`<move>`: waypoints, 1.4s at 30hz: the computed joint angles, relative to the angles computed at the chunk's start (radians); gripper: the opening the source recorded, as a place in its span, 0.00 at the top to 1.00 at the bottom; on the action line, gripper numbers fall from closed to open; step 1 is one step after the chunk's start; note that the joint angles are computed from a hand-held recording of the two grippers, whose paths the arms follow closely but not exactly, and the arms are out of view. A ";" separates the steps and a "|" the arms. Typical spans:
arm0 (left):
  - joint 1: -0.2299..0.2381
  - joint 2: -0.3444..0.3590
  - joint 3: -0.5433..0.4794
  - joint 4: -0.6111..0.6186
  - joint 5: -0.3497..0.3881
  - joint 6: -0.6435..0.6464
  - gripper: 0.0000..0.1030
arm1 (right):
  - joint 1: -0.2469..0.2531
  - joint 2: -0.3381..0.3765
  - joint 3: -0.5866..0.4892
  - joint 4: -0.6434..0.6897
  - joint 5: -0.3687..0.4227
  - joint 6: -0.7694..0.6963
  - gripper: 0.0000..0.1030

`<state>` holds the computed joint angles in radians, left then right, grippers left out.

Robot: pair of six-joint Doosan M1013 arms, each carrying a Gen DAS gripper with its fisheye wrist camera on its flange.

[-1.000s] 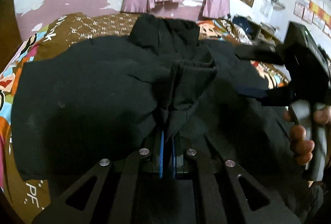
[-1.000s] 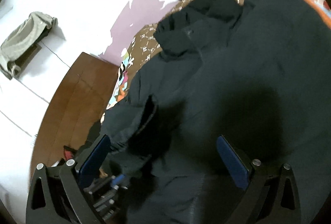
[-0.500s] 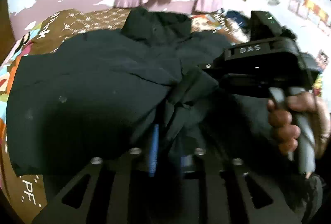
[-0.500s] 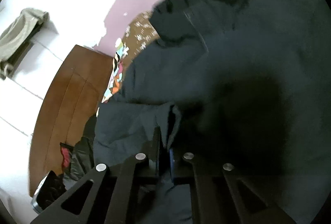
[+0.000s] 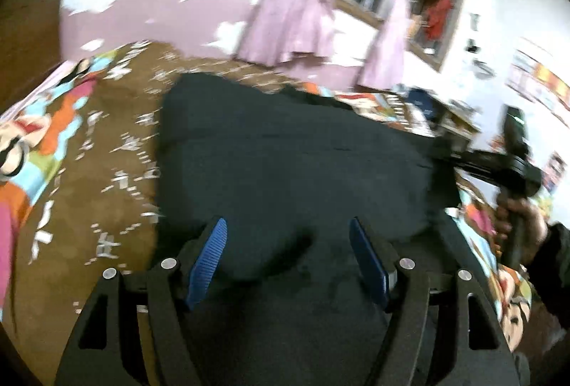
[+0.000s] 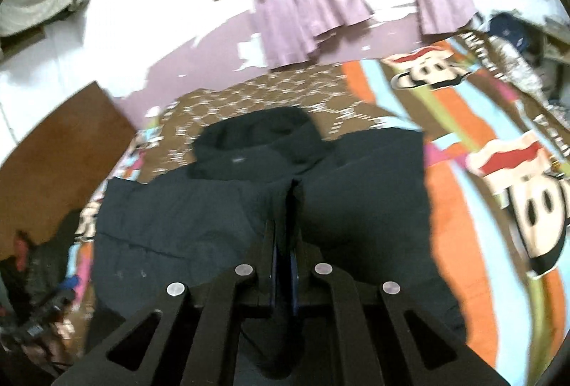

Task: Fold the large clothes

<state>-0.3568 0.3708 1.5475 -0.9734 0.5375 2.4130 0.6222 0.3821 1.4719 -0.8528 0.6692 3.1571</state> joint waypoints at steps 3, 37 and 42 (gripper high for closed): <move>0.017 0.032 -0.052 0.081 0.041 -0.129 0.36 | -0.011 0.007 0.001 0.016 0.068 -0.017 0.95; -0.108 0.211 -0.216 0.687 0.084 -0.243 0.35 | -0.006 0.197 -0.105 0.097 0.077 -0.371 0.24; -0.124 0.191 -0.157 0.753 -0.025 -0.275 0.34 | 0.001 0.206 -0.110 0.059 0.101 -0.352 0.24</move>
<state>-0.4808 0.5616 1.3901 -0.2208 0.5123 2.1378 0.6236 0.5880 1.3614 -0.7941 0.7707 2.8049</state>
